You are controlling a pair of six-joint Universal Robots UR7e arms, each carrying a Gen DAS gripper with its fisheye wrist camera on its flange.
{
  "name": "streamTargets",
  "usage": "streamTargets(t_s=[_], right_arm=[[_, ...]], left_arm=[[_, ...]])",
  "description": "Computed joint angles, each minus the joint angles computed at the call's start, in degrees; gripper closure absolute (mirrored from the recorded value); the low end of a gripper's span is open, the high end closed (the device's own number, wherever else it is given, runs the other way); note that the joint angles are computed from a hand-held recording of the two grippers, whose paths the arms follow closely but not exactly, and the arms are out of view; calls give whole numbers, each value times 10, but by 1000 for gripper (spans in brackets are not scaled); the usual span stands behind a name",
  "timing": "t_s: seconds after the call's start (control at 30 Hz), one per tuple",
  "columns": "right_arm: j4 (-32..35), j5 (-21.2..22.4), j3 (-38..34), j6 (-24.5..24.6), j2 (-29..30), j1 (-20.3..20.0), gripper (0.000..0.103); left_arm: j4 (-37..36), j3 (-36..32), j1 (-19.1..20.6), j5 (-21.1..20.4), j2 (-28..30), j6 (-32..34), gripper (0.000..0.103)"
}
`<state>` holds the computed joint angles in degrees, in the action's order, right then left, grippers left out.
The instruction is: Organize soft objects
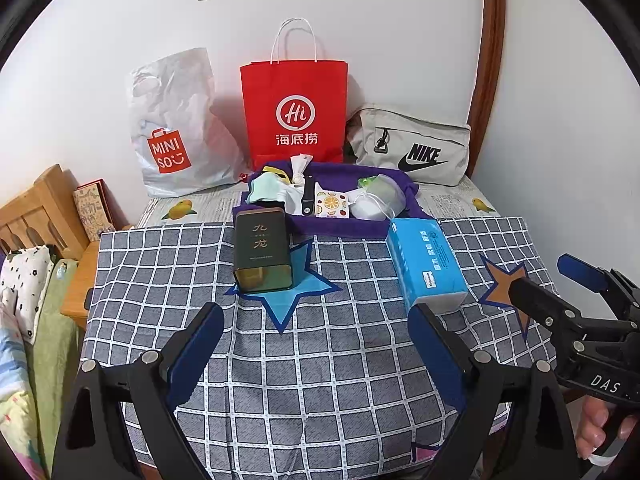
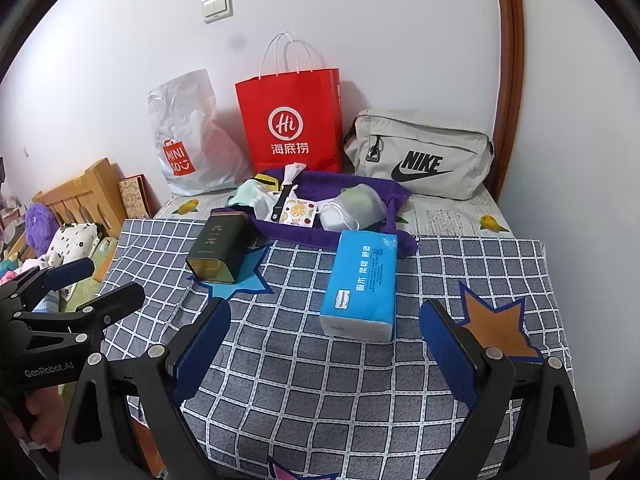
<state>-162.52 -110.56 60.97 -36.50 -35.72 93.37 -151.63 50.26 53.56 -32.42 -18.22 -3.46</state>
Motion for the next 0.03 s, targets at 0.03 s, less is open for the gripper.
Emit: streamTargets(t_s=[0.03], right_arm=[[0,-1,1,-1,0,0,9]], left_arm=[[-2,0,0,1,0,2,10]])
